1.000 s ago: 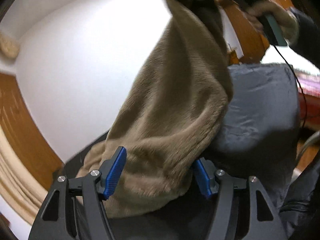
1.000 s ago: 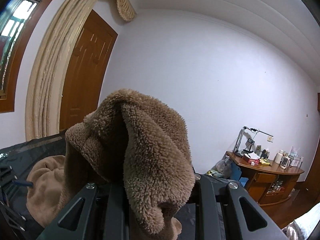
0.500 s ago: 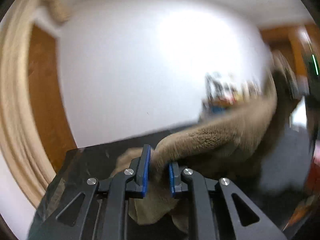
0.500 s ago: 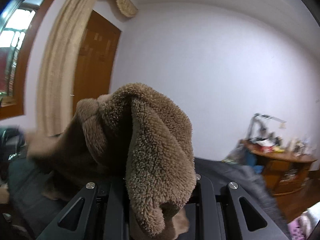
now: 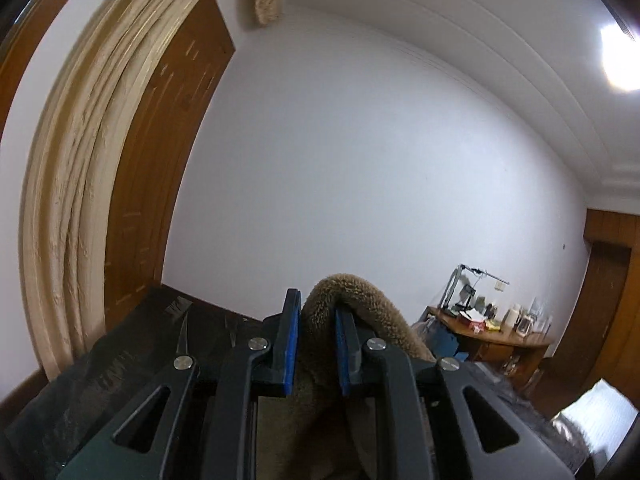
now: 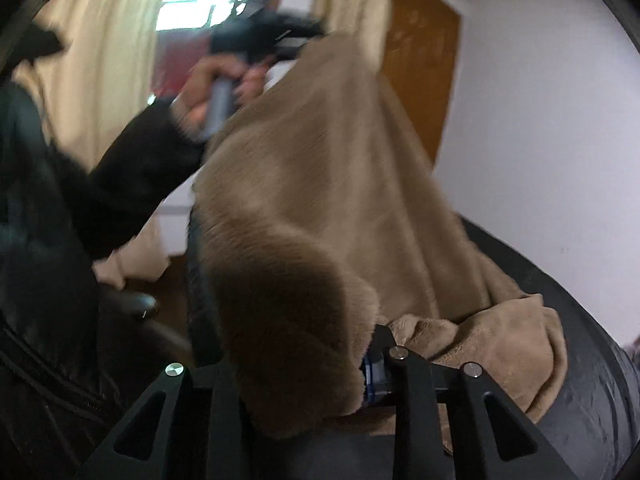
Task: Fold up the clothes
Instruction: 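Lift the fleece edge with the right gripper while the left gripper grasps another edge, then raise both grippers holding the fleece edges high to spread the garment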
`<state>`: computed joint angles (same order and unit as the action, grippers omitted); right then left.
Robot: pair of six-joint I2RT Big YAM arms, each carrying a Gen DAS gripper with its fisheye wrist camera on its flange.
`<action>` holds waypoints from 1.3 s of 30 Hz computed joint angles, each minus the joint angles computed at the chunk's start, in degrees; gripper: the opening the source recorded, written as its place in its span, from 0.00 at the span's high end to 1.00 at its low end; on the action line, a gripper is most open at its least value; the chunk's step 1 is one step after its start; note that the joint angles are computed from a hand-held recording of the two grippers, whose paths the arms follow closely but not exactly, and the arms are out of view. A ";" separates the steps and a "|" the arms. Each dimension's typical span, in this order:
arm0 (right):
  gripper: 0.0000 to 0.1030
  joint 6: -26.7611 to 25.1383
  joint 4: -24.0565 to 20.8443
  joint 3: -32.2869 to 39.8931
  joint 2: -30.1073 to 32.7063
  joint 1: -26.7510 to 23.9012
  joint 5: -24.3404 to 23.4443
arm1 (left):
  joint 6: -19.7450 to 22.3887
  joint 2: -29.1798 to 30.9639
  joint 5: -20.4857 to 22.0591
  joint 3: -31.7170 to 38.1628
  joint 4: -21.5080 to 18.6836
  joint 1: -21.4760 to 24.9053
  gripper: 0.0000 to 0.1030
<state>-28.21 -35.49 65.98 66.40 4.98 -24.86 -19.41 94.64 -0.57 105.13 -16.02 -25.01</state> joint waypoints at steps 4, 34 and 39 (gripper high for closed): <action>0.46 -2.46 -6.09 1.71 0.18 -2.04 -6.13 | 0.39 -0.71 -5.80 -0.07 0.35 -1.00 0.82; 0.32 -28.45 -8.64 19.36 20.06 9.85 7.99 | 3.75 -1.00 -2.49 4.67 -2.91 -0.06 0.82; 0.32 -28.08 -18.21 25.69 26.04 9.44 6.30 | 3.60 -1.25 -1.67 4.46 -2.94 0.17 0.82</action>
<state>-56.29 -53.69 91.66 92.43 14.43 -18.56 -15.81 93.39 -2.24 109.59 -18.96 -24.84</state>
